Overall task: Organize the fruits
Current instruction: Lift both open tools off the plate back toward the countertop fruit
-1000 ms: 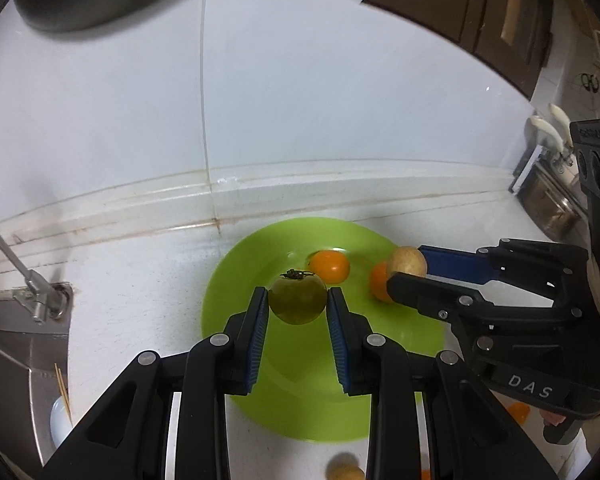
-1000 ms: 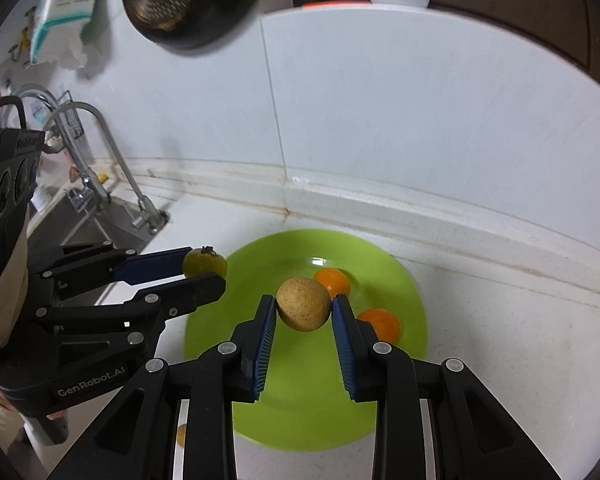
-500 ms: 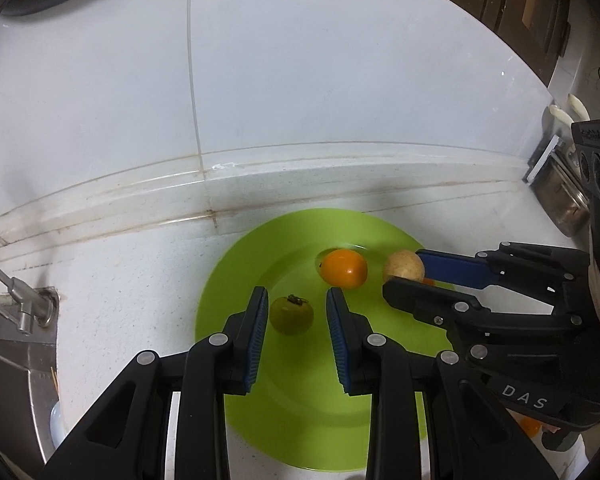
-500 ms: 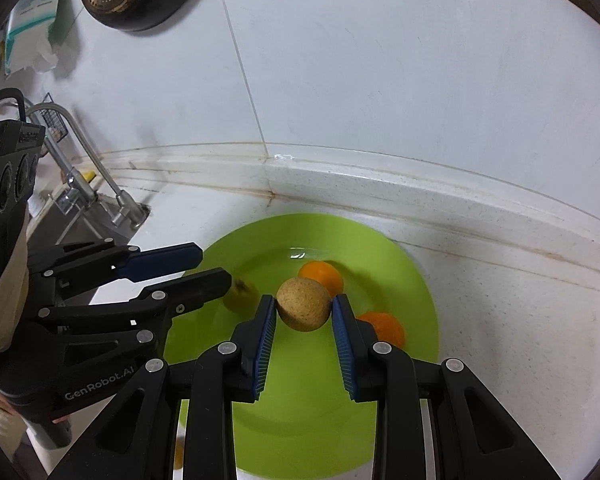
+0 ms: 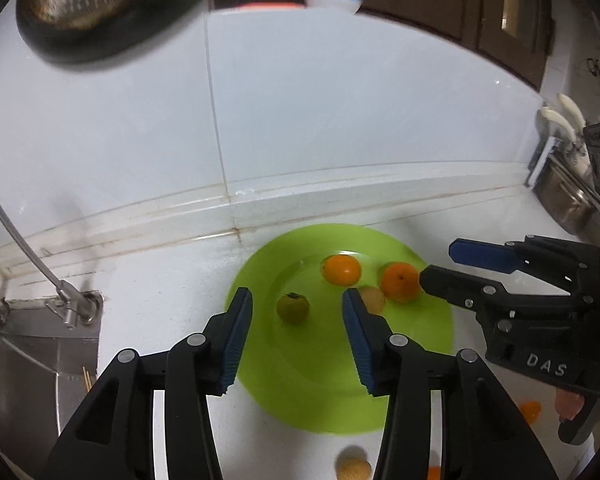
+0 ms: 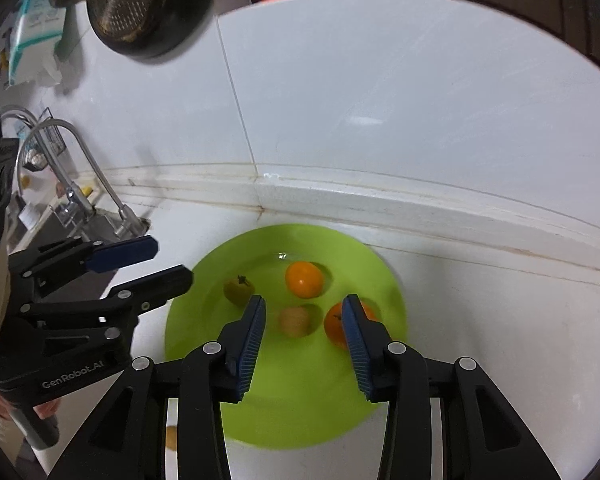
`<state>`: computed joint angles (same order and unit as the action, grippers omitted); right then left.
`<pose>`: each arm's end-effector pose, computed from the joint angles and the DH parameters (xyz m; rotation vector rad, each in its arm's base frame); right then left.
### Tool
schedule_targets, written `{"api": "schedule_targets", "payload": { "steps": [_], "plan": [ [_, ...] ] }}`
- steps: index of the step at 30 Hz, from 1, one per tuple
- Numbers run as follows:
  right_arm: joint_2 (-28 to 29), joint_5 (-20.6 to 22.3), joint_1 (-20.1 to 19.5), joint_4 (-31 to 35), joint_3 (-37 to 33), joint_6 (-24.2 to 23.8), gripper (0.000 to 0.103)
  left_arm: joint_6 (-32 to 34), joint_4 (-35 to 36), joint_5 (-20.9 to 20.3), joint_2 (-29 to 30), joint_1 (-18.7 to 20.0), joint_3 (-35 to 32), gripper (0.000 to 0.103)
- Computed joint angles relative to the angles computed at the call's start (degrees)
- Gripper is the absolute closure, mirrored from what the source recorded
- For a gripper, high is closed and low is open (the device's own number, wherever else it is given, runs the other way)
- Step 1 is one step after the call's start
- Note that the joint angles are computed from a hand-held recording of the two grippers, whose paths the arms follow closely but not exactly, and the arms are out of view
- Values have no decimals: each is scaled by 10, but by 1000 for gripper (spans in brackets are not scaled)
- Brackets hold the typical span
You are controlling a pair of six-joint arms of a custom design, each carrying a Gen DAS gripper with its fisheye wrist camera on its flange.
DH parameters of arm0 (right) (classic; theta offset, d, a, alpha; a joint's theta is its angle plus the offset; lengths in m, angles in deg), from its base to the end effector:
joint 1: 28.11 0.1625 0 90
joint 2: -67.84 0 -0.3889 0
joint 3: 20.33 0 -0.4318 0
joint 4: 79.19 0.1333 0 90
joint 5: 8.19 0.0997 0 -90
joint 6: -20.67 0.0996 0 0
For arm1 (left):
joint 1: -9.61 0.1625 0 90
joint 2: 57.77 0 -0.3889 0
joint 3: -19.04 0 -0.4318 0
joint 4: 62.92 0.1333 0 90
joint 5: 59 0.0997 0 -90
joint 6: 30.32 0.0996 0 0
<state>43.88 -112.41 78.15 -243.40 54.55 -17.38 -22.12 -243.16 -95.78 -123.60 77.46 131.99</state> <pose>0.3165 -0.6966 -0.0640 1.2058 -2.5075 0.4973 -0.0163 -0.6051 0.2255 0.1506 2.1659 -0.9649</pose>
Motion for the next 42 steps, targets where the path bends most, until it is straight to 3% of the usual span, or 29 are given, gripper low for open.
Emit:
{"api": "schedule_targets", "payload": {
  "steps": [21,23,31,42],
  "plan": [
    [-151,37,9,-187,234,-39,62,18,-115,49,-73,-126,159,45],
    [-161,36,8,-199,251,-34,59,10,-118,53,-76,-135,172,43],
    [-198,36,-4,-240,315,-34,56,-16,-126,67,-79,-164,213,42],
    [-234,27,-16,-290,387,-51,56,-67,-129,54,-85,-187,268,42]
  ]
}}
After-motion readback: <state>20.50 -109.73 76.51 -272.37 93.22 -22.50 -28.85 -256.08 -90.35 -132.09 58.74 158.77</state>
